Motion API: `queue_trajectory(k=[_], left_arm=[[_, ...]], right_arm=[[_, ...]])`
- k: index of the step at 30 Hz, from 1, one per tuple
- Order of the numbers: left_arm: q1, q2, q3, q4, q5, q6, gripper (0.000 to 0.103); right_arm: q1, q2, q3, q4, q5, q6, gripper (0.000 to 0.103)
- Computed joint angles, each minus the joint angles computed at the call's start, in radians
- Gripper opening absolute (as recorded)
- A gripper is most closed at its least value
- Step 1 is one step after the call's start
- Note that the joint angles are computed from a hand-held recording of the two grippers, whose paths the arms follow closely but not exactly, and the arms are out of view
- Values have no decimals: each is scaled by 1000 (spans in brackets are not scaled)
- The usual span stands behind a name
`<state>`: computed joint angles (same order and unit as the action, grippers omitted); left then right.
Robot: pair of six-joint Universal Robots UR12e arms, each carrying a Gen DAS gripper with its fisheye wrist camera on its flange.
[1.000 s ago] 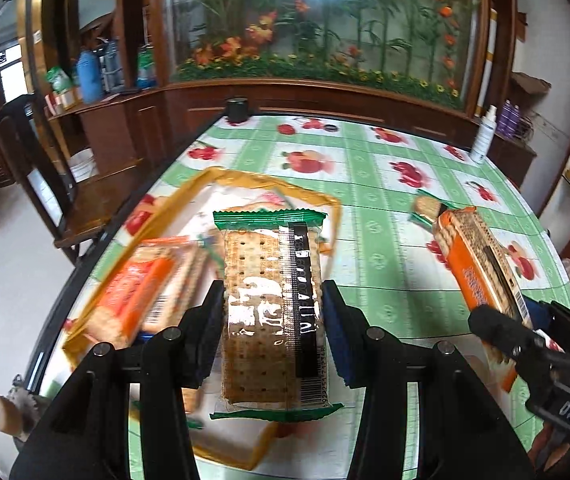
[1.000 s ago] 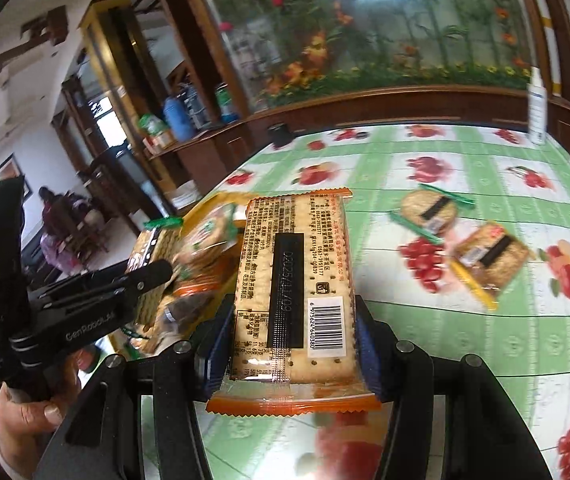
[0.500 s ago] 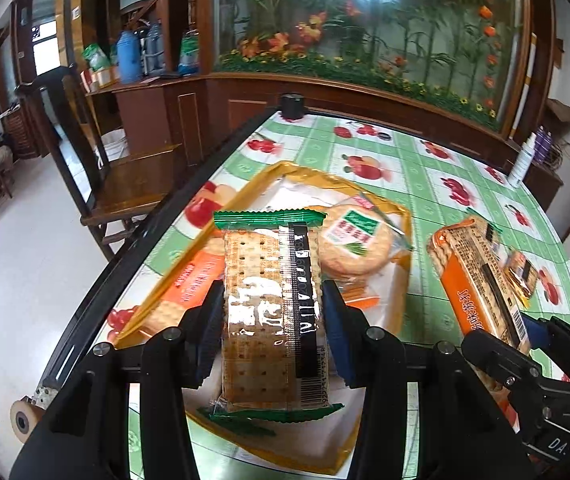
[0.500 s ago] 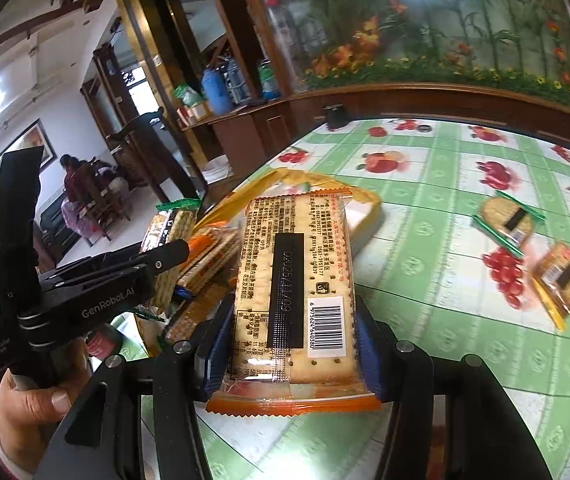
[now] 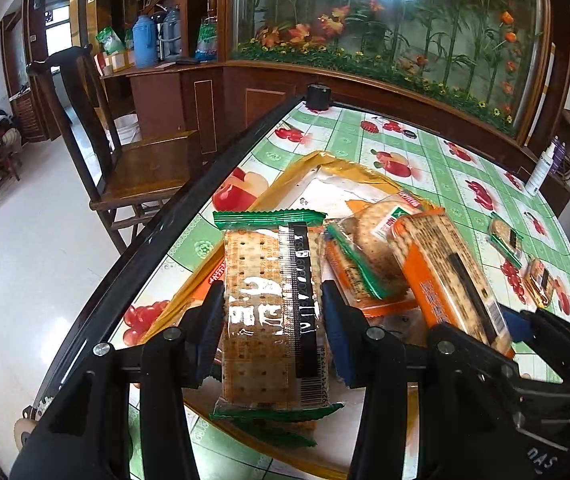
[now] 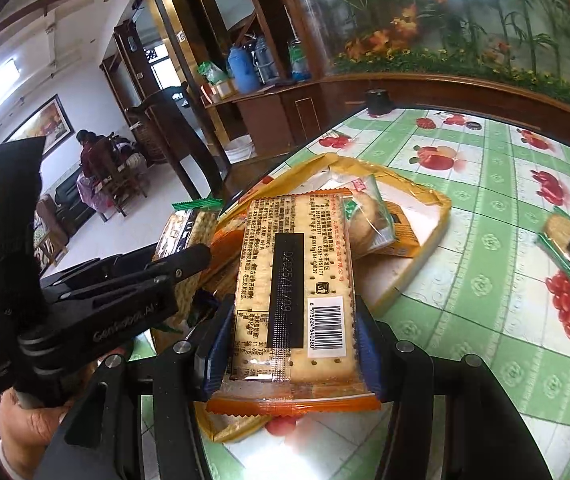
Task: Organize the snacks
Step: 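Open both tools to drop the packs into the tray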
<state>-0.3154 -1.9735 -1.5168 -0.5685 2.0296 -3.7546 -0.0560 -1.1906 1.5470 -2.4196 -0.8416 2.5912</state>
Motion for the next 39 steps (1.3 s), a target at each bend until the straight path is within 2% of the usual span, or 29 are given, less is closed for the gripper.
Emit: queue_trajectory(k=[12, 20, 23, 25, 27, 39], left_arm=[[12, 1, -6, -3, 0, -3, 45], [12, -4, 1, -19, -2, 4, 45], [11, -8, 6, -28, -6, 7, 45], [10, -10, 8, -31, -4, 7, 45], [10, -11, 10, -33, -1, 8, 45], [-6, -21, 28, -29, 20, 21, 45]], right_arm=[[36, 58, -69, 36, -54, 5, 55], [52, 121, -148, 8, -98, 74, 55], [55, 140, -181, 32, -97, 93, 60], [51, 143, -188, 44, -75, 100, 70], [46, 137, -177, 31, -58, 106, 88], [-22, 94, -108, -54, -2, 220, 89]])
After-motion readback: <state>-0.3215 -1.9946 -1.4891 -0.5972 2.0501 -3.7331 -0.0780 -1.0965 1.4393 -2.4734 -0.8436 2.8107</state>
